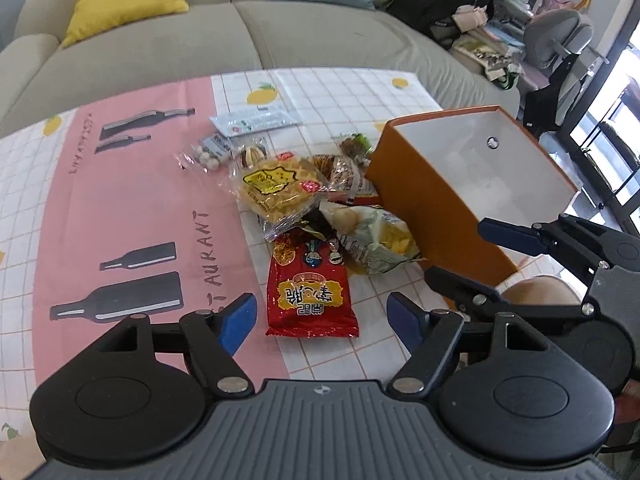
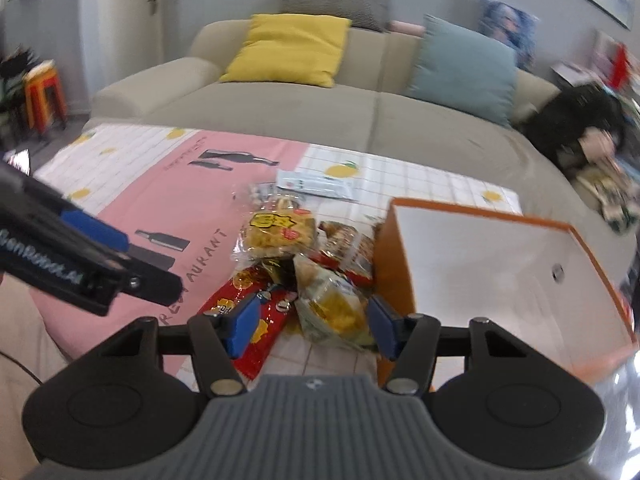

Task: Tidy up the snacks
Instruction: 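Grasp the red chip bag with the left tool while the right tool grasps a clear snack bag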

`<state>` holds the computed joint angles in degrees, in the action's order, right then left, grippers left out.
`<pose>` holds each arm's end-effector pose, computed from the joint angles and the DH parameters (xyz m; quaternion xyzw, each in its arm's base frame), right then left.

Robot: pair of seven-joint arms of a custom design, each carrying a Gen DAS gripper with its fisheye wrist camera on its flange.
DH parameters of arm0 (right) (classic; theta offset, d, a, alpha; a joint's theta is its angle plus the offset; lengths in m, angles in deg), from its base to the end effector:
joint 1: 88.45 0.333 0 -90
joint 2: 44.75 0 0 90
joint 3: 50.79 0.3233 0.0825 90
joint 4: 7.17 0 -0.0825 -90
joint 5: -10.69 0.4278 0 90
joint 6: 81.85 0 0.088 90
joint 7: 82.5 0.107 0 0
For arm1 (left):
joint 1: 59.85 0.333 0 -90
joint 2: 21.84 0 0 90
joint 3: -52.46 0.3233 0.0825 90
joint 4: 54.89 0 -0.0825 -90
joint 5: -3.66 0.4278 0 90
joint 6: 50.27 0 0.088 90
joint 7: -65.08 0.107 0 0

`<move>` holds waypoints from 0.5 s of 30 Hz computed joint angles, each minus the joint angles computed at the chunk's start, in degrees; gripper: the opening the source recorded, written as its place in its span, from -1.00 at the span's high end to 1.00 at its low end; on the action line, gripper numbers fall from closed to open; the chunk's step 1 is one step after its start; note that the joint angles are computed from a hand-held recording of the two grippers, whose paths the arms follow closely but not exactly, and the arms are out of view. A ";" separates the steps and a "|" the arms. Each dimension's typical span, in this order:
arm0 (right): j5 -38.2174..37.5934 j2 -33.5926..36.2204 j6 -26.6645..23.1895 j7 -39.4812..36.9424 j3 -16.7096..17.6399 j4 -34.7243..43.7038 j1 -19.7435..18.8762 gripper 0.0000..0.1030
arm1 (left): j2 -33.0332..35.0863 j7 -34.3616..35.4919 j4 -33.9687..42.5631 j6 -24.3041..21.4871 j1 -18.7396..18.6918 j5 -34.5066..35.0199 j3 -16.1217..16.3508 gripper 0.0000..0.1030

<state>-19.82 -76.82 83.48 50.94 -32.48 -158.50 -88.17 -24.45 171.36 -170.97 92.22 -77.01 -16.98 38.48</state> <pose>0.4174 0.1759 0.4784 -0.6595 0.6241 -0.3163 0.2746 0.5322 -0.3218 0.5130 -0.4478 0.8487 -0.2782 0.0426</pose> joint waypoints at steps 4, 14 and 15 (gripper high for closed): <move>-3.93 4.98 0.23 -3.55 0.76 2.83 -1.39 -0.11 | 3.97 -2.48 3.44 -1.38 0.43 1.74 -0.09 -0.69; -19.89 13.95 -6.01 -0.91 0.63 8.26 -1.70 -0.03 | 14.20 -7.42 11.64 -4.72 0.08 9.13 -1.48 -0.71; -21.43 14.44 -6.22 -0.28 0.35 8.46 -1.46 -0.03 | 15.03 -7.59 12.28 -5.10 0.00 9.54 -1.63 -0.71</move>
<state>-41.25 -62.38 77.26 50.66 -32.14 -150.04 -89.63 -9.41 163.77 -158.70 87.11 -77.01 -7.45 36.86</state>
